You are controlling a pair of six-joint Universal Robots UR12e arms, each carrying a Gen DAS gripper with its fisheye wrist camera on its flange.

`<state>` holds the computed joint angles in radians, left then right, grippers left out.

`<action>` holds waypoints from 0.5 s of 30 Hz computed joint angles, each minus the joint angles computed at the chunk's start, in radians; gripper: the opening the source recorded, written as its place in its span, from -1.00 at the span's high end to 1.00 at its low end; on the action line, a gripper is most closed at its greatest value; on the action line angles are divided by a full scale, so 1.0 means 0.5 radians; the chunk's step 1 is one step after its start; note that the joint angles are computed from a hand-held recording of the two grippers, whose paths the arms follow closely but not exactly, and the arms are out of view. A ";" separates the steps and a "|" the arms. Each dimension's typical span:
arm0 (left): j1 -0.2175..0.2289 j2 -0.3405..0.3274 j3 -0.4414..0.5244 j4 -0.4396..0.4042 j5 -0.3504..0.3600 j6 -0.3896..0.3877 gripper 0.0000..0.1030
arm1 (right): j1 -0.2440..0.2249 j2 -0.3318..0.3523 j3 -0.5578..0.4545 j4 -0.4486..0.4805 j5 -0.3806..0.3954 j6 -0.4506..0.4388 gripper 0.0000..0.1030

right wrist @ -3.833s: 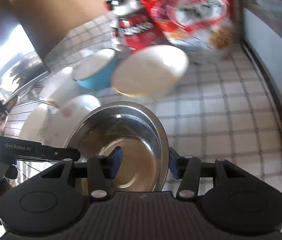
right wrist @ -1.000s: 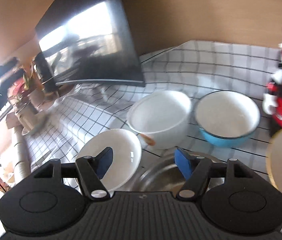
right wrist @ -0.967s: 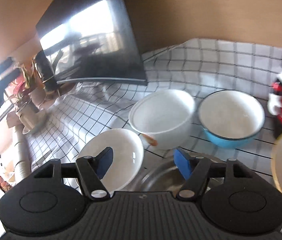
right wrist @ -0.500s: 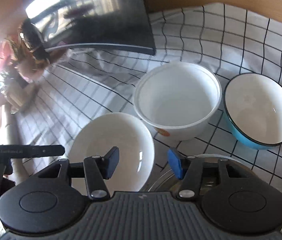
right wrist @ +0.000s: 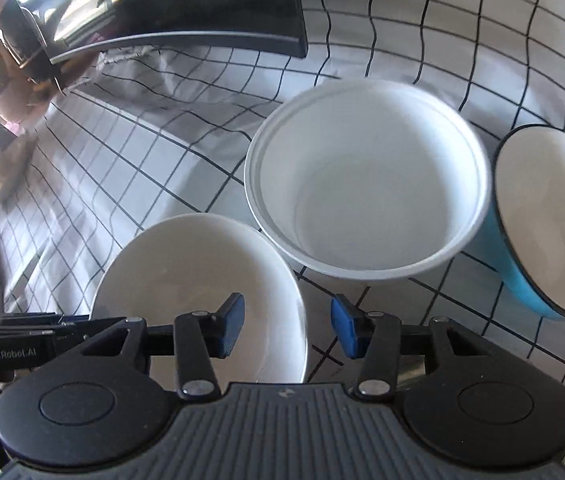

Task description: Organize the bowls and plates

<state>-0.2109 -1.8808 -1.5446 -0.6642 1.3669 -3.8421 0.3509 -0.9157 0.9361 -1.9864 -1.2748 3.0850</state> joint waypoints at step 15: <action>0.059 0.073 -0.135 0.162 -0.128 0.003 0.50 | 0.041 0.010 0.009 0.028 0.035 0.125 -0.27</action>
